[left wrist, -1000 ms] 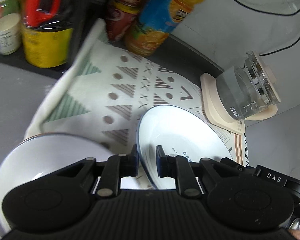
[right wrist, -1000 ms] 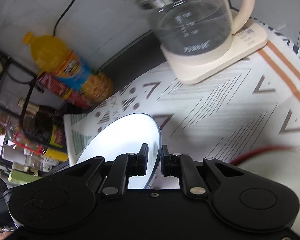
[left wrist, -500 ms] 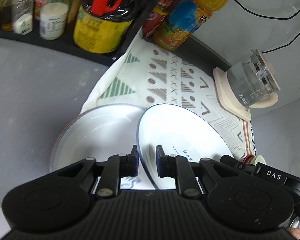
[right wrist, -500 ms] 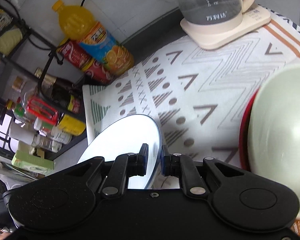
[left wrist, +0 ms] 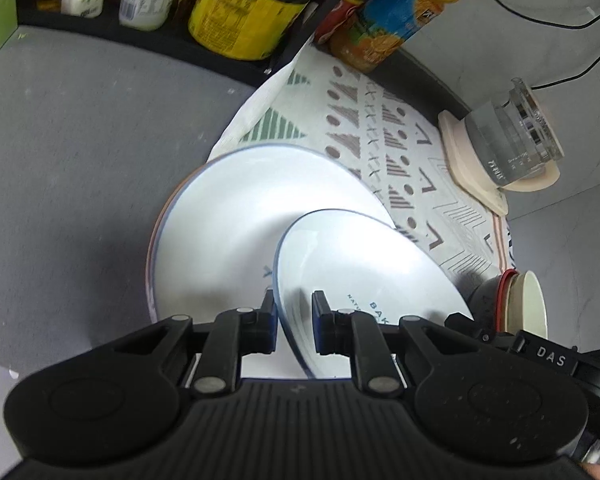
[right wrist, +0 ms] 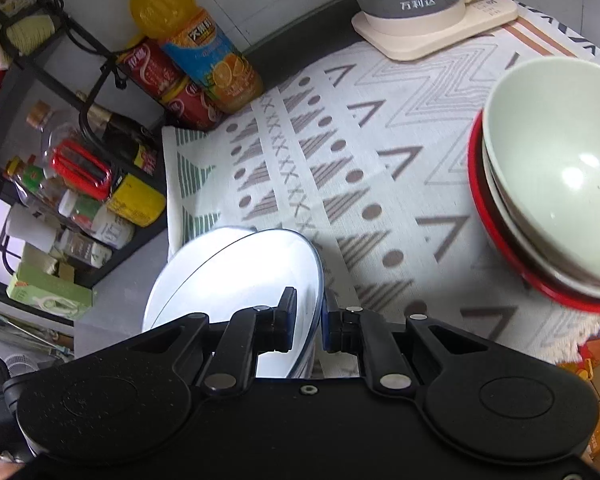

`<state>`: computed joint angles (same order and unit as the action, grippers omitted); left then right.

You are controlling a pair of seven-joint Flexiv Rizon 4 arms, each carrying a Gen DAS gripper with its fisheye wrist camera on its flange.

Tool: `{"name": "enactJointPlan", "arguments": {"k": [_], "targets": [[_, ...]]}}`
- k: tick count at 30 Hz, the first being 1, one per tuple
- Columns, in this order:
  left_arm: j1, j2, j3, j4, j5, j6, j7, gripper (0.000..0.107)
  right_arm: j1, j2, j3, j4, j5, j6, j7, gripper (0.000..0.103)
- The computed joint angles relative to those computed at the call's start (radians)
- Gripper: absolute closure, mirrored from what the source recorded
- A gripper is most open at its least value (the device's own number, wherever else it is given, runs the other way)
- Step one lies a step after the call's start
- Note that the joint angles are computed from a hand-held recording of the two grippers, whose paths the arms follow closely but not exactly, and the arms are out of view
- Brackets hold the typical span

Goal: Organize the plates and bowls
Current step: 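Lift the 'BAKERY' plate and carry it over the plate stack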

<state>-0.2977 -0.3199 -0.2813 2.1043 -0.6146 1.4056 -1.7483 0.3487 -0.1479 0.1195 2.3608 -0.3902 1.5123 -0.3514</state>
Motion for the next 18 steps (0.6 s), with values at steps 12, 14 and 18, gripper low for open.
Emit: {"name": "enactJointPlan", "arguments": {"k": [12,14,18], "targets": [[-0.013,-0.012,0.031,0.011,0.030,0.003,-0.038,0.092,0.011,0.001,0.020,0.002,-0.028,-0.047,0.006,0.090],[-0.017,-0.015,0.044,0.009,0.053,0.000,-0.063,0.092,0.020,-0.003,0.010,0.002,-0.049,-0.051,0.015,0.090],[-0.011,-0.027,0.052,0.003,0.081,-0.008,-0.100,0.092,0.025,-0.014,0.014,-0.009,-0.062,-0.074,0.001,0.092]]}}
